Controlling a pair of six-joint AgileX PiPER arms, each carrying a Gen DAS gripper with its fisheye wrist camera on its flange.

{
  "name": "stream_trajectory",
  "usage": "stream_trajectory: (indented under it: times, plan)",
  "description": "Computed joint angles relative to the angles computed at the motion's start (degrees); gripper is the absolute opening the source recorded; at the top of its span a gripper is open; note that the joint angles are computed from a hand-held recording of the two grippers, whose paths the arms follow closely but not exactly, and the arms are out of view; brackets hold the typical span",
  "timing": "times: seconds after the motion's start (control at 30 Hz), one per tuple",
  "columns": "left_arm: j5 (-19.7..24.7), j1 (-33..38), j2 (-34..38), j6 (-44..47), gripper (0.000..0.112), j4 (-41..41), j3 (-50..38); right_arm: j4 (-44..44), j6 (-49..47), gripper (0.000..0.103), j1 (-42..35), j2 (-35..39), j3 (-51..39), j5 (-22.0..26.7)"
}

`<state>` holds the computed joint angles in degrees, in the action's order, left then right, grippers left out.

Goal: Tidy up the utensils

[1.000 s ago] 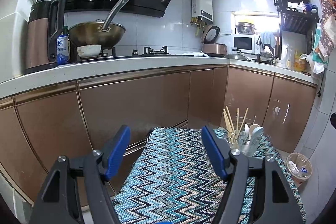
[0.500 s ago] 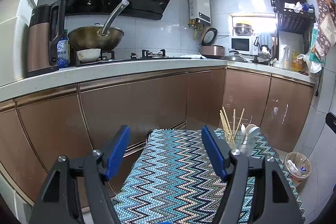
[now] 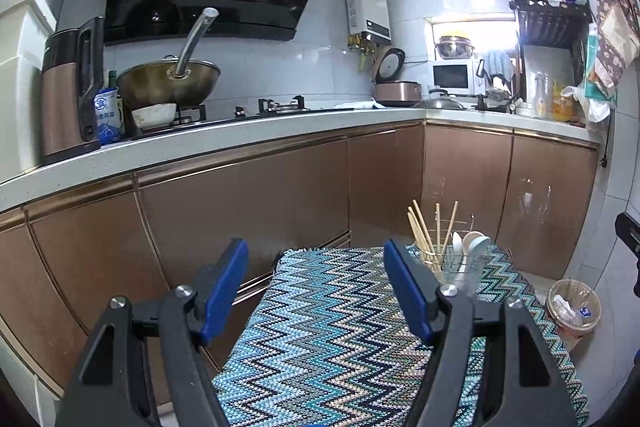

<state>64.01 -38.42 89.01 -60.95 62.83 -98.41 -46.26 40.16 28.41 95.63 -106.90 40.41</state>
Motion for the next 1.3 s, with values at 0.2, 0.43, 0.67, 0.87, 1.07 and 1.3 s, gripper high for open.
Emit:
stream_trajectory:
  times: [0.2, 0.43, 0.67, 0.87, 1.07, 1.3]
  plan:
    - [-0.5, 0.6, 1.4, 1.2, 0.068, -1.3, -1.2, 1.2, -0.5, 0.103, -0.8, 0.7, -0.4, -0.1]
    - [-0.2, 0.1, 1.9, 1.5, 0.068, -1.0, -1.9, 2.9, -1.6, 0.103, -1.6, 1.3, -1.0, -0.2]
    - [-0.1, -0.2, 1.9, 1.2, 0.069, -1.0, -1.8, 2.8, -1.5, 0.103, -1.6, 1.3, -0.9, -0.2]
    - [-0.1, -0.2, 1.9, 1.3, 0.068, -1.0, -1.8, 2.9, -1.6, 0.103, -1.6, 1.2, -0.6, -0.4]
    - [0.0, -0.3, 1.9, 1.1, 0.068, -1.0, -1.8, 3.0, -1.7, 0.103, -1.3, 1.5, -0.7, -0.2]
    - [0.0, -0.4, 1.7, 1.0, 0.069, -1.0, -1.3, 3.2, -2.3, 0.103, -1.2, 1.8, -1.1, 0.4]
